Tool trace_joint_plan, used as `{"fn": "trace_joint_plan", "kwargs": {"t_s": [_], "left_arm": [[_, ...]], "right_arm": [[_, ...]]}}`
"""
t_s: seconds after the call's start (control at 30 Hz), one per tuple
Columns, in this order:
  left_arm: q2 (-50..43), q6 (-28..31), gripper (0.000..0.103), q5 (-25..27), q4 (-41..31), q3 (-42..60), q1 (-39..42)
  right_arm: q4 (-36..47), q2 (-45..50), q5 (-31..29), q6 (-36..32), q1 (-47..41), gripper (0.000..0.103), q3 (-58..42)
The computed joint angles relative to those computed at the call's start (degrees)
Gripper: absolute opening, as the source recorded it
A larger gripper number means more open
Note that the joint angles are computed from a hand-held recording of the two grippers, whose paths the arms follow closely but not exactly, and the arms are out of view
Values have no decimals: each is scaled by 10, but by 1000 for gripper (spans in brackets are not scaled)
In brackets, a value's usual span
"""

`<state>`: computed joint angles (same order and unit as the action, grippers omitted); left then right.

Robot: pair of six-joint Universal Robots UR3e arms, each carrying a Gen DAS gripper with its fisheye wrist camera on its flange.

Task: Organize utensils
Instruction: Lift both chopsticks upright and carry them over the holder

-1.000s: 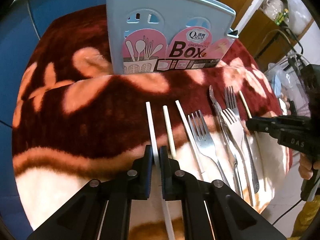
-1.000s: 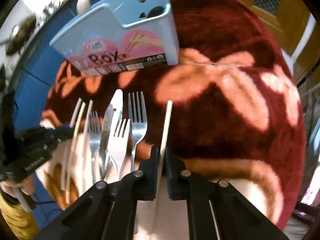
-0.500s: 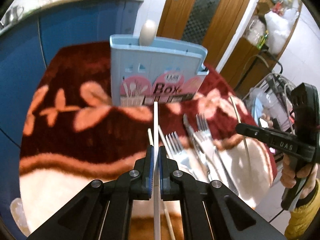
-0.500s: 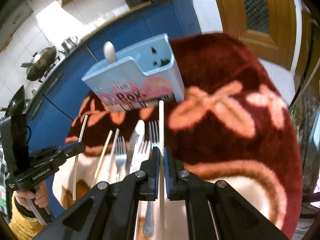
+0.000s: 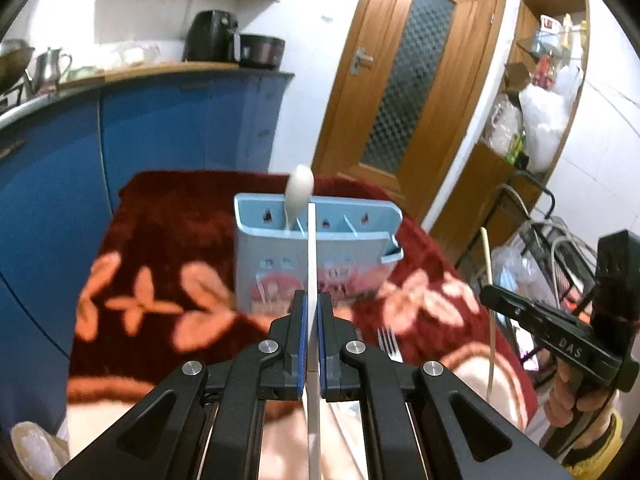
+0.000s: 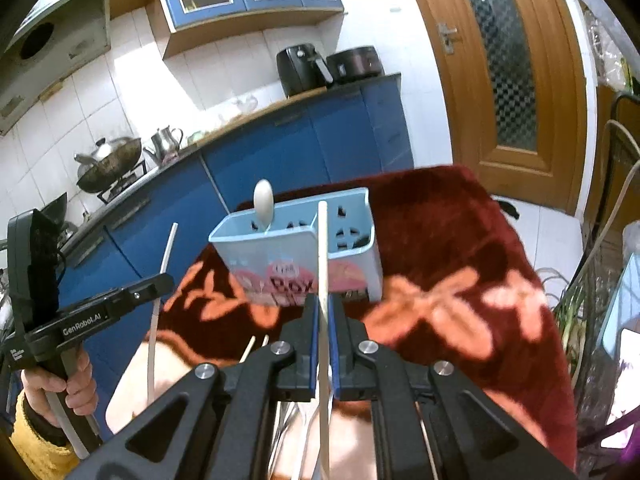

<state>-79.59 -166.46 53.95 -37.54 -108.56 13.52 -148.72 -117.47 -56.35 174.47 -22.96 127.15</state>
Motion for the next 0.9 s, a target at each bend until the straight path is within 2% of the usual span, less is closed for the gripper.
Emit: {"fn": "trace_joint_plan", "kwargs": {"t_s": [0.17,0.53,0.7,0.9], "left_arm": [[-27,-32,4,14,43,38,-9],[-137,-121,4,27,113,182,-21],[-196,-160,4,49,180,240,-43],[-289,-198,4,105,299,295,-78]], "right_arm": [[-27,19,13,13,-8,6,-21],[-136,137,-17,57,32,6,-117],[-194,216,-53,76,74,6,-178],[-275,324,-88,106,111,6,-257]]}}
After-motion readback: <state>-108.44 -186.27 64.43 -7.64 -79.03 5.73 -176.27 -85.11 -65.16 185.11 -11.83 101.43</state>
